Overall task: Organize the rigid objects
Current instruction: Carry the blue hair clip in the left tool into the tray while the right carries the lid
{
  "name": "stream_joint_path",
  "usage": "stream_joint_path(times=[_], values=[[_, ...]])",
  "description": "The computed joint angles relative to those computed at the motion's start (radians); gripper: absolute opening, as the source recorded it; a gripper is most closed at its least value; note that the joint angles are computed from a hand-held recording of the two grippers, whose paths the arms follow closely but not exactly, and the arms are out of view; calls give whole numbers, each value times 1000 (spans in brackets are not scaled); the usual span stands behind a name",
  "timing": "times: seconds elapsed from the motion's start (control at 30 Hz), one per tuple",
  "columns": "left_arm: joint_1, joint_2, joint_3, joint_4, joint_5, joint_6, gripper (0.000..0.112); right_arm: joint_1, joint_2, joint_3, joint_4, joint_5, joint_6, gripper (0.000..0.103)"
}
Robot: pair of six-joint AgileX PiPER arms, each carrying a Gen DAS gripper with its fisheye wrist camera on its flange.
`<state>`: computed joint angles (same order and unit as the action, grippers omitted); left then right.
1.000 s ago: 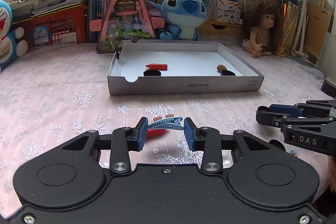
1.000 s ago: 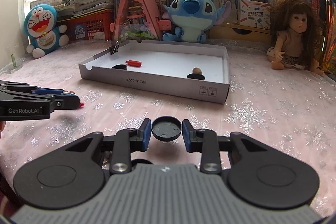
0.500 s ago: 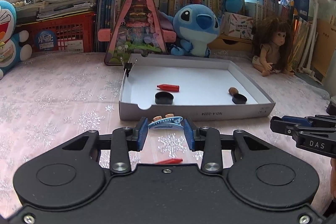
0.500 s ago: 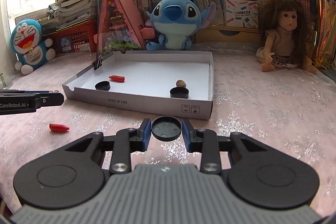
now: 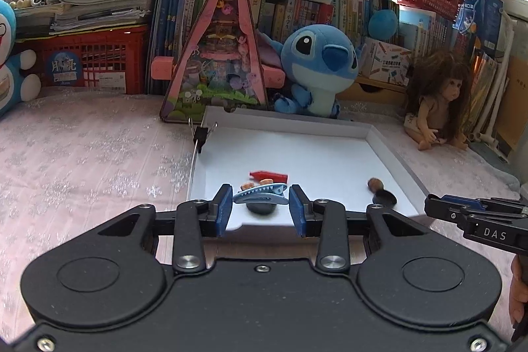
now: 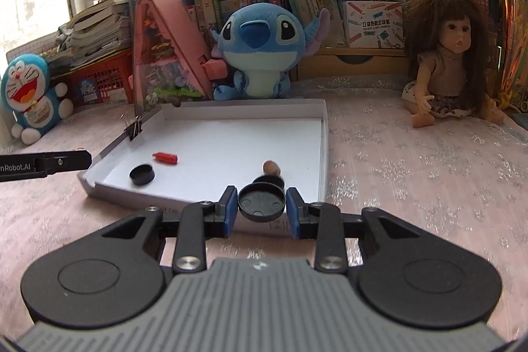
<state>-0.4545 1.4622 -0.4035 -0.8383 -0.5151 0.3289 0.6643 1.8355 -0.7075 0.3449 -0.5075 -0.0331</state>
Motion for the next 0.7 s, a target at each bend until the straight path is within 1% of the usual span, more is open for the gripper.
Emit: stream_joint_path(times=[0.13, 0.17, 0.27, 0.37, 0.43, 0.47, 0.53, 0.57, 0.7], values=[[91, 52, -95, 110, 88, -48, 35, -39, 28, -97, -13, 83, -8, 37], [111, 65, -116, 146, 108, -73, 35, -53, 37, -126, -41, 112, 14, 37], [167, 125, -198, 270, 163, -155, 35, -93, 77, -224, -128, 208, 108, 37], [211, 197, -285, 336, 221, -209, 35, -128, 130, -330, -279, 301, 276, 37], [224, 249, -326, 349, 219, -230, 35, -139, 165, -393, -347, 351, 357, 37], [229, 275, -342, 365, 213, -242, 35, -146, 182, -421, -428, 365, 441, 37], [233, 322, -376, 352, 204, -232, 35, -158, 212, -459, -602, 372, 621, 37], [235, 346, -394, 347, 201, -229, 35, -161, 228, -479, -645, 376, 666, 37], [236, 416, -444, 371, 182, -252, 35, -155, 277, -542, -607, 408, 637, 37]])
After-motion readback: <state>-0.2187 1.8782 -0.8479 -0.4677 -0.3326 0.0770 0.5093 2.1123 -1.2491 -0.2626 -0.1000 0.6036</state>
